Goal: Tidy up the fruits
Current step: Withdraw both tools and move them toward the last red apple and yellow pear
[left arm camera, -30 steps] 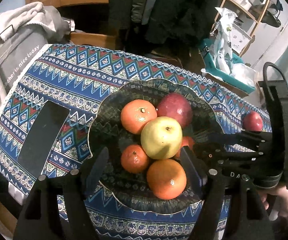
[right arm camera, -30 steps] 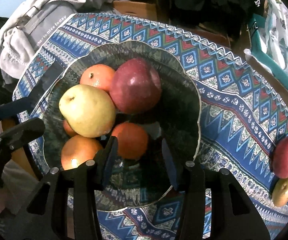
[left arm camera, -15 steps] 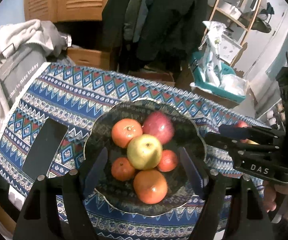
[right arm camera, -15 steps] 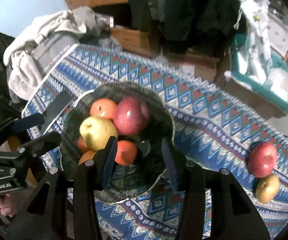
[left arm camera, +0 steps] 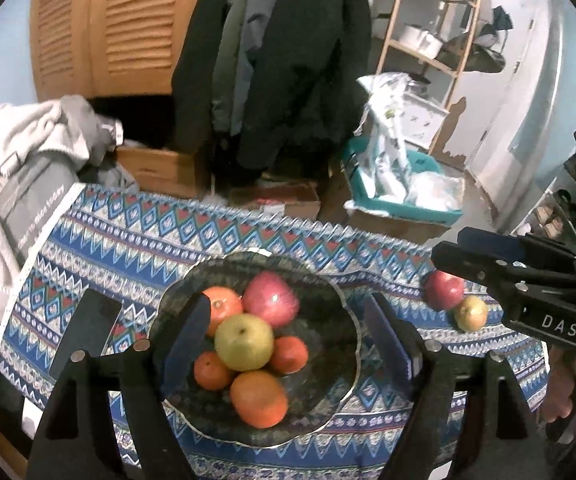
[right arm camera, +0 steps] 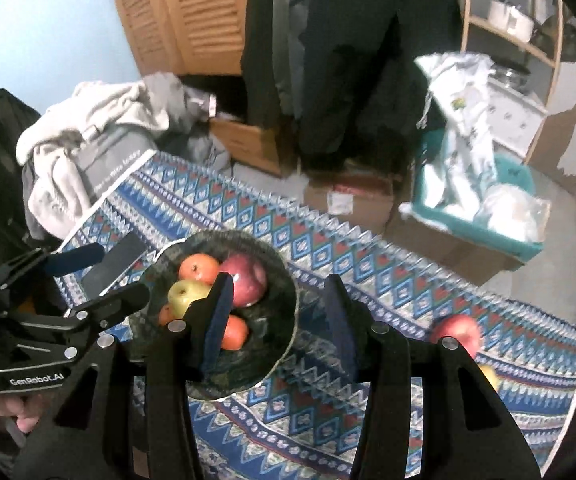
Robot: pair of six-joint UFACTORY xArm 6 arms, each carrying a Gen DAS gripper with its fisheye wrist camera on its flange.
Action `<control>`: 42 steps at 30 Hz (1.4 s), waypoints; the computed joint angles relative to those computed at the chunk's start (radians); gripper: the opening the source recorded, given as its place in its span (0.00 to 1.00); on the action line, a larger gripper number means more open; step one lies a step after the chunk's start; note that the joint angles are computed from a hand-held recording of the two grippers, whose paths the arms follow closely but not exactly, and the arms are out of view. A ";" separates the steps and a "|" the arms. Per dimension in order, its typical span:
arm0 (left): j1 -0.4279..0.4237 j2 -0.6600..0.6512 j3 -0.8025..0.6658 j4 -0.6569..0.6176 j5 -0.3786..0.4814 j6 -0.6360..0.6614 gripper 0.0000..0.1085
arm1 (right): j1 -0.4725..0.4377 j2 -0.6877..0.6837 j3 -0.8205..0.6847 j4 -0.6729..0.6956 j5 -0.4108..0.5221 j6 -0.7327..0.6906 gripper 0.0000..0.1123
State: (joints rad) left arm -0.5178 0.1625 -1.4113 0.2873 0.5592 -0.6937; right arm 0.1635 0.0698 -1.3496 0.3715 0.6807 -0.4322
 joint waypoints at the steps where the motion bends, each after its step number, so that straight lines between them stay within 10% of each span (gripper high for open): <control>1: -0.005 0.004 -0.012 0.011 -0.003 -0.004 0.77 | -0.004 -0.012 0.006 0.005 -0.007 -0.006 0.42; 24: -0.134 0.179 -0.302 -0.073 0.012 0.138 0.79 | -0.181 -0.224 0.177 0.083 -0.058 -0.098 0.43; 42: -0.224 0.474 -0.733 -0.142 0.234 0.277 0.79 | -0.401 -0.201 0.218 0.092 -0.013 -0.122 0.49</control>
